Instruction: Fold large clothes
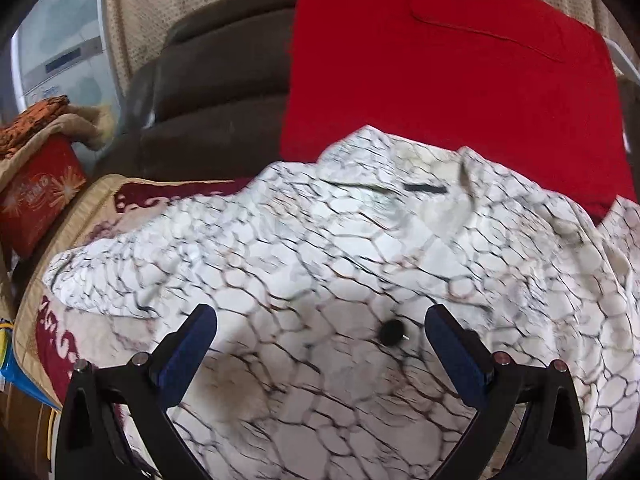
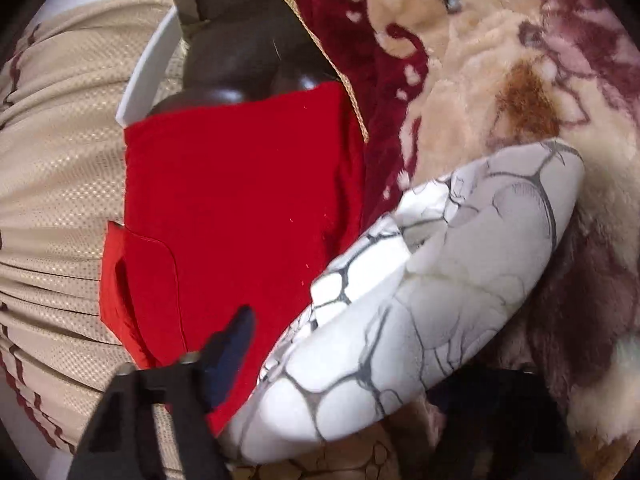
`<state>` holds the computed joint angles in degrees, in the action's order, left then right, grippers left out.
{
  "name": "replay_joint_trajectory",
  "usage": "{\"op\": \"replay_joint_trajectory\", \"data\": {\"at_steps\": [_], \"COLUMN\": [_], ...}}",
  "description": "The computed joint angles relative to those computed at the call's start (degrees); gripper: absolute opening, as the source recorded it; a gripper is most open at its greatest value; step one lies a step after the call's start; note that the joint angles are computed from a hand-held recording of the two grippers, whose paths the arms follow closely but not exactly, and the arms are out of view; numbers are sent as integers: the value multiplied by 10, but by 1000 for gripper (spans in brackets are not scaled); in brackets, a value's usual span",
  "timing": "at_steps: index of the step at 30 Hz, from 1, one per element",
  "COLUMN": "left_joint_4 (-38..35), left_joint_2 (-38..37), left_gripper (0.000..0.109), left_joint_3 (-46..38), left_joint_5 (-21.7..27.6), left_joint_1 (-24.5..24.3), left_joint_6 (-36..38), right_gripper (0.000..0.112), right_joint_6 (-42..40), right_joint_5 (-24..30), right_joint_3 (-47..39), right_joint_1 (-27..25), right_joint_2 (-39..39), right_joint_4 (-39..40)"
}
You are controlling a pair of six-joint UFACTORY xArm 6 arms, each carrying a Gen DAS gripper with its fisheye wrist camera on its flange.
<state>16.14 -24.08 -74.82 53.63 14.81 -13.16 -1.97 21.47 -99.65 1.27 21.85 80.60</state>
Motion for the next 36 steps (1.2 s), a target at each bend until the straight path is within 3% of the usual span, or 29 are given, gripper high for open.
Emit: {"op": "replay_joint_trajectory", "data": {"at_steps": [1, 2, 5, 9, 12, 15, 18, 19, 21, 22, 23, 26, 28, 30, 34, 36], "left_joint_4": [-3, -7, -14, -8, -8, -11, -27, -34, -71, -89, -113, -188, -217, -267, -390, -395], "left_joint_2": [1, 4, 6, 2, -4, -12, -17, -17, -20, -21, -24, -34, -35, -39, -55, -58], "left_gripper": [103, 103, 103, 103, 103, 103, 103, 103, 103, 103, 103, 103, 103, 103, 103, 103], "left_joint_3": [-3, -9, -20, -19, -16, -10, -5, -4, -3, -1, 3, 16, 17, 18, 31, 34], "left_joint_5": [-2, -2, -5, -10, -12, -24, -33, -32, -27, -28, -30, -38, -32, -18, 3, 8], "left_joint_1": [7, 16, 42, 73, 103, 141, 183, 191, 214, 222, 230, 242, 236, 232, 198, 164], "left_joint_6": [-2, -8, -27, -44, -53, -65, -67, -65, -51, -43, -32, 11, 29, 66, 157, 166], "right_gripper": [44, 39, 36, 36, 36, 37, 40, 40, 45, 61, 63, 69, 75, 77, 77, 75], "right_joint_6": [-17, -10, -43, -112, -143, -130, -63, -28, -2, 0, -2, -53, -70, -108, -240, -265], "right_joint_5": [-9, -14, -33, -12, 31, 86, 161, 213, 260, 276, 293, 251, 256, 243, 163, 121], "right_joint_3": [-11, -24, -59, -111, -137, -158, -189, -215, -207, -190, -168, -50, -5, 54, 145, 156], "right_joint_1": [8, 14, 50, 111, 160, 216, 261, 274, 289, 292, 293, 299, 282, 269, 236, 229], "right_joint_2": [2, 5, -1, -8, -8, 8, 44, 70, 80, 78, 74, 9, -30, -77, -161, -179], "right_joint_4": [-13, -48, -119, -168, -188, -257, -376, -419, -442, -432, -407, -346, -282, -209, -27, -4]}}
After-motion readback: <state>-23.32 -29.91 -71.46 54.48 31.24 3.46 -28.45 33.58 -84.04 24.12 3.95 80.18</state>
